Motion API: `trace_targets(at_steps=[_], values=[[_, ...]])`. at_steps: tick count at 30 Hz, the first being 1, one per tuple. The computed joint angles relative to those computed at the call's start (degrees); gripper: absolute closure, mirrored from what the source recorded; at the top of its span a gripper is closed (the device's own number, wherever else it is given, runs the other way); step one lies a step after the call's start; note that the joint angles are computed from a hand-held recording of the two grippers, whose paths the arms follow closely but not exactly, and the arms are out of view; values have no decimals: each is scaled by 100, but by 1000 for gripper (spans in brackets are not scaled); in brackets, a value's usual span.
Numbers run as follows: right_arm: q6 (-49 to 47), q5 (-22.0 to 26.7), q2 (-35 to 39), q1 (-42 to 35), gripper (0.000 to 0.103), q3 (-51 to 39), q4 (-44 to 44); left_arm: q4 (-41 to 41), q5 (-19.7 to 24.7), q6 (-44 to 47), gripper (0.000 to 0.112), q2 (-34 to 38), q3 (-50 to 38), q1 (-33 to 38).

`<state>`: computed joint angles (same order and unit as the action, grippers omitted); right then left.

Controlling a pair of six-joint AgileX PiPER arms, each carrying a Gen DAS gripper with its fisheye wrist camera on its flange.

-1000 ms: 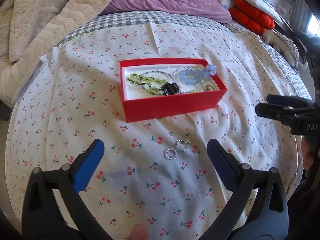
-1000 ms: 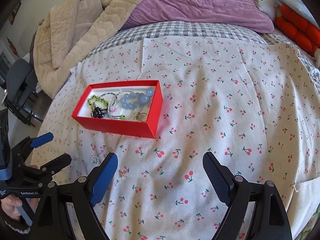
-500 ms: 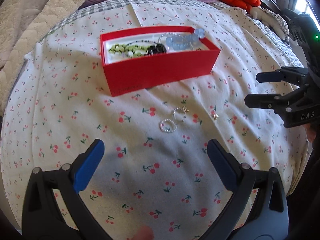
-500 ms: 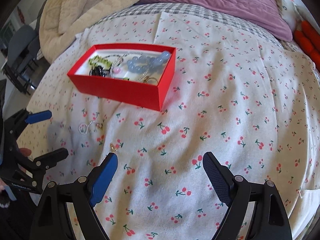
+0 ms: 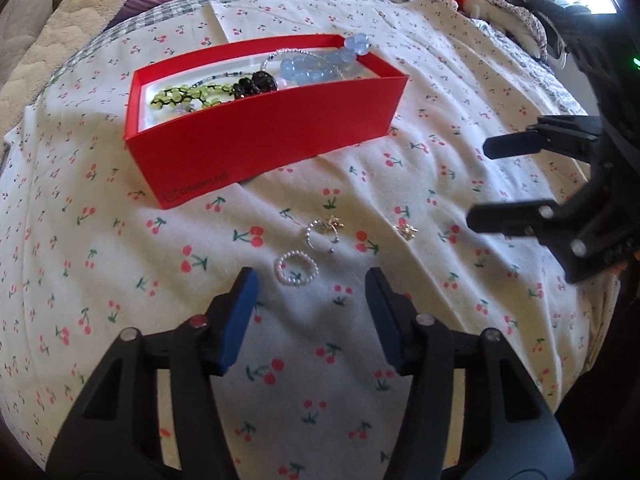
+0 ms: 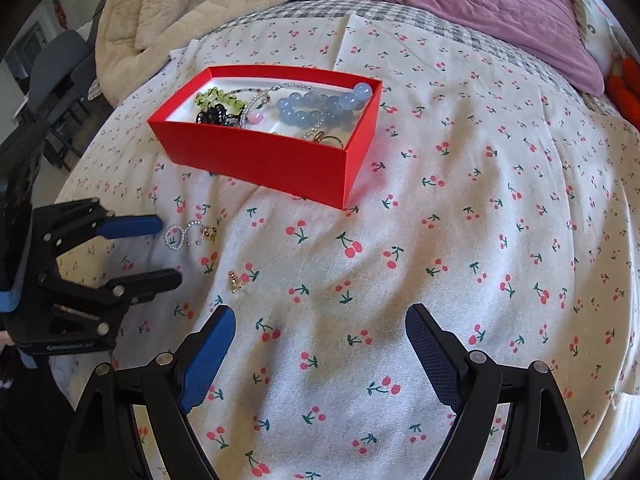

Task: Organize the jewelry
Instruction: 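Grasp the white pearl beaded ring with the left gripper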

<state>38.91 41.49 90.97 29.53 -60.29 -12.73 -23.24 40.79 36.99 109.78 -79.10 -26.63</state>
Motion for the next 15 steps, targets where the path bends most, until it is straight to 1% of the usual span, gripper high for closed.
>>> trace_targets(at_steps=[3, 8, 12, 14, 15], values=[[23, 12, 64, 61, 15, -3, -54, 272, -89, -232, 64, 66, -52, -73], [-83, -6, 141, 122, 15, -17, -16, 487, -263, -290, 73, 32, 76, -109], [-151, -4, 214, 132, 15, -63, 14, 496, -208, -307, 92, 63, 32, -110], [-205, -55, 253, 114, 15, -78, 72, 504, -194, -318, 98, 90, 6, -121], [-216, -90, 254, 109, 15, -62, 89, 516, -175, -340, 104, 103, -12, -131]])
